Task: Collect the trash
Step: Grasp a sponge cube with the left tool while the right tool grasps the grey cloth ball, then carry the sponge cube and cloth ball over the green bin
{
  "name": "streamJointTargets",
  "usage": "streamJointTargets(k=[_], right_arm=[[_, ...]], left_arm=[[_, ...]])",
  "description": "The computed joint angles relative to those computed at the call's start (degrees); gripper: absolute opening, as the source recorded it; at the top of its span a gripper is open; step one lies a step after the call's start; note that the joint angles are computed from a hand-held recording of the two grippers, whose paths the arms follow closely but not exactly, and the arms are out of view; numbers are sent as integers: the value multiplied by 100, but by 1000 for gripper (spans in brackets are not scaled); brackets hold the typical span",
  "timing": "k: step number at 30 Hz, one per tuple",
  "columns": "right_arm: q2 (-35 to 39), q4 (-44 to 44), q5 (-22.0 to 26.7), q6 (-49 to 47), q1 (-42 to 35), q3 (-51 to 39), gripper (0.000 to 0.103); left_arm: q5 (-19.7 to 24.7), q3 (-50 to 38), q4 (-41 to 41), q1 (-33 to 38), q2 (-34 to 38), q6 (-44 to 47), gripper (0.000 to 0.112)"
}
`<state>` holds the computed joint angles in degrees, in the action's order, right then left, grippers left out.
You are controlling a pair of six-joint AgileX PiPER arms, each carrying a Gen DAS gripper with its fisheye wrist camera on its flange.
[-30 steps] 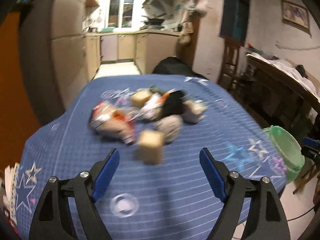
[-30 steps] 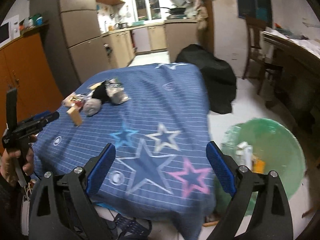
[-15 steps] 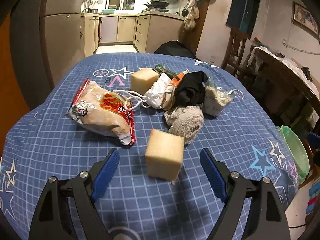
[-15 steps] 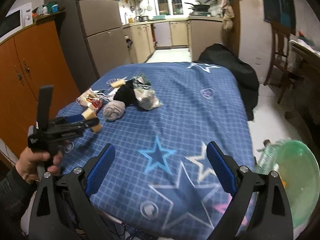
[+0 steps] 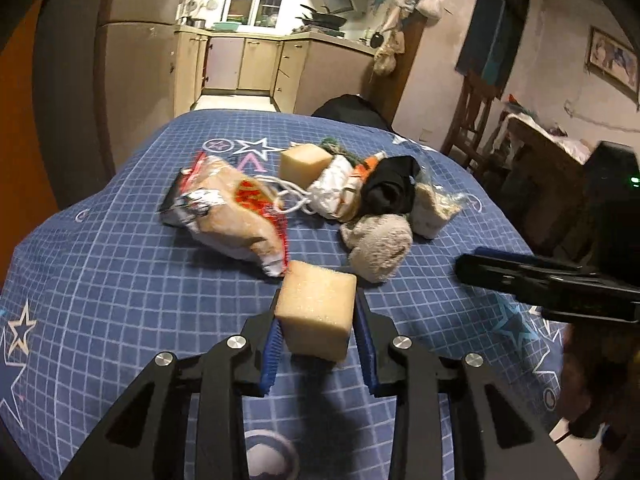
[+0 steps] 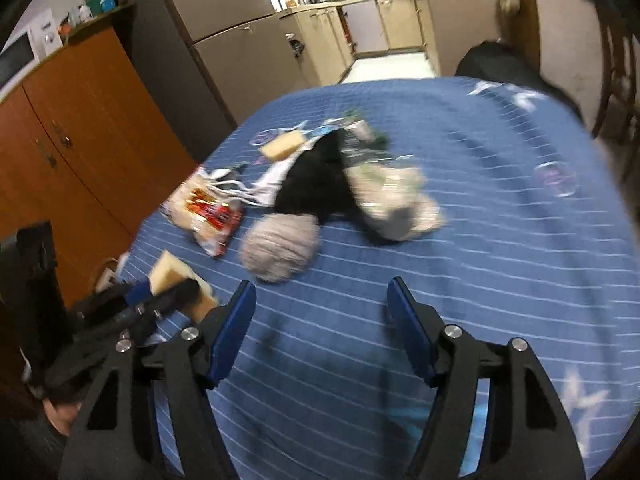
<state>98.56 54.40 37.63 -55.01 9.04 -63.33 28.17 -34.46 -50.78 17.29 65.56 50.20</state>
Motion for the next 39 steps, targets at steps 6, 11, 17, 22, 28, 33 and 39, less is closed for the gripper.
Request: streamJointTargets(k=[6,11,17,22,28,33,39], right_arm=[[520,-163,-141,773,602,-634,67],[756,-1180,-602,1843,1078,-954,64],[344,-1792,-1135,2303,1212,-454,38],[-771,-1395,-1612,1669,1094,589,38],[-2318,-1478,-1755,1509,685,1500,38],[-2938,-1581,-1577,1461,234,1623,38],[-3590,-1402,-1089,1047,-607,1661,38]], left_arm=[[415,-29,-258,569,70,367,34],[376,-1,-205,533,41,318,33],[242,-2,-124,401,-45,133,33],[202,1,165,242,-397,-284,33],[177,-285,1426,-338,-1014,-1849,33],[308,-687,2969,-1196,-1497,-3618,33],[538,-1156,4750,-2474,-1691,-5696,33]])
